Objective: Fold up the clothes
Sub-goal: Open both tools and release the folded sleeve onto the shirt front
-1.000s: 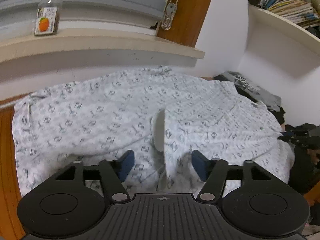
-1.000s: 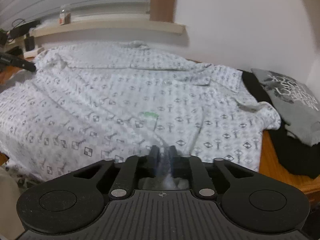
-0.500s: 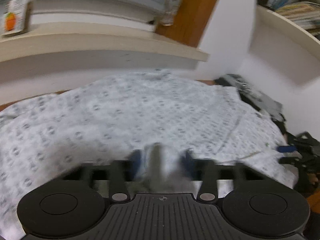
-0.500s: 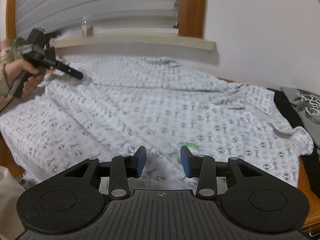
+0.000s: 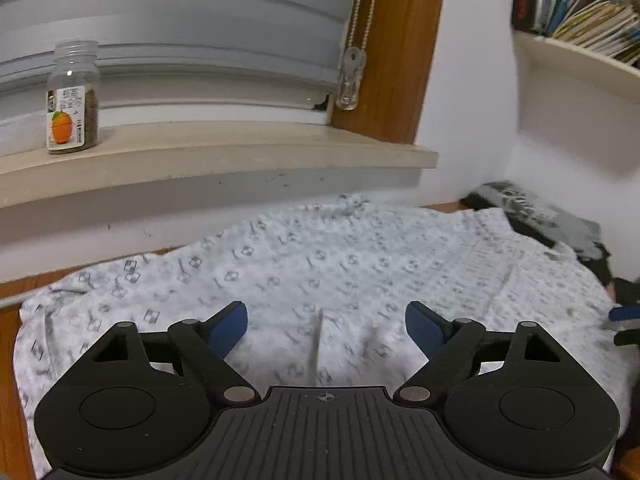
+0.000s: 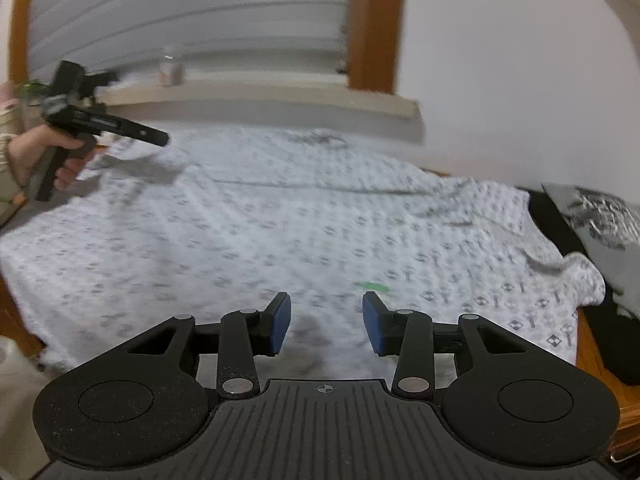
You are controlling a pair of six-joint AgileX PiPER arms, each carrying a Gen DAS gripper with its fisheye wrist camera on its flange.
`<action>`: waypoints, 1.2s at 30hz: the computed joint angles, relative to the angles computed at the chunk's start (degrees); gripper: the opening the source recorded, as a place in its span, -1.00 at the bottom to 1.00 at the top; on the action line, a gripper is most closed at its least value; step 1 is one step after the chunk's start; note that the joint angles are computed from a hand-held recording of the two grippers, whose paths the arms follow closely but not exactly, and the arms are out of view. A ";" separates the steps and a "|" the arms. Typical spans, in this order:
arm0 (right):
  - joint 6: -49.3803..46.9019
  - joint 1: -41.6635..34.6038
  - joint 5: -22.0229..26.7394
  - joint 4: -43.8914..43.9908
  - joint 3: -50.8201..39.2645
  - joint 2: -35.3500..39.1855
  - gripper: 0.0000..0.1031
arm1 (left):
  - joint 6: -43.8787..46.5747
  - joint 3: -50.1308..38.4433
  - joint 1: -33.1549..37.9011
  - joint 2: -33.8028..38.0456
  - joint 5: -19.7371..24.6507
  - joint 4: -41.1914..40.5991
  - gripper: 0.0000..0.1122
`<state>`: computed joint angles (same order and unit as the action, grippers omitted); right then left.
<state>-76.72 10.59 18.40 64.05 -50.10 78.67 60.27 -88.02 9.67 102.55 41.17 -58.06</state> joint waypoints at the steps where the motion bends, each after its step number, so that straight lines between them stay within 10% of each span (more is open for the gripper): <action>1: 2.00 0.75 0.64 -2.51 0.51 -1.19 -0.25 | 0.49 0.88 0.32 -0.71 0.03 -0.31 0.84; 9: 32.21 13.07 -0.96 -34.40 0.80 -5.01 -0.20 | 6.67 9.78 2.65 -7.66 1.96 -4.21 0.84; 13: 48.24 19.26 -1.19 -51.58 -1.40 -4.68 0.28 | 7.27 13.96 3.10 -11.85 2.50 -2.84 0.84; 20: 56.89 24.49 -5.72 -59.37 -0.45 -4.04 0.97 | -0.88 18.17 3.53 -16.20 4.20 3.81 0.84; 24: 67.66 26.49 -8.57 -69.87 0.13 -3.09 1.00 | -2.15 20.71 2.26 -18.29 2.09 6.37 0.84; 36: 66.90 28.79 -8.32 -66.20 -3.30 -0.77 1.00 | -3.97 23.95 0.49 -20.51 -0.27 8.48 0.84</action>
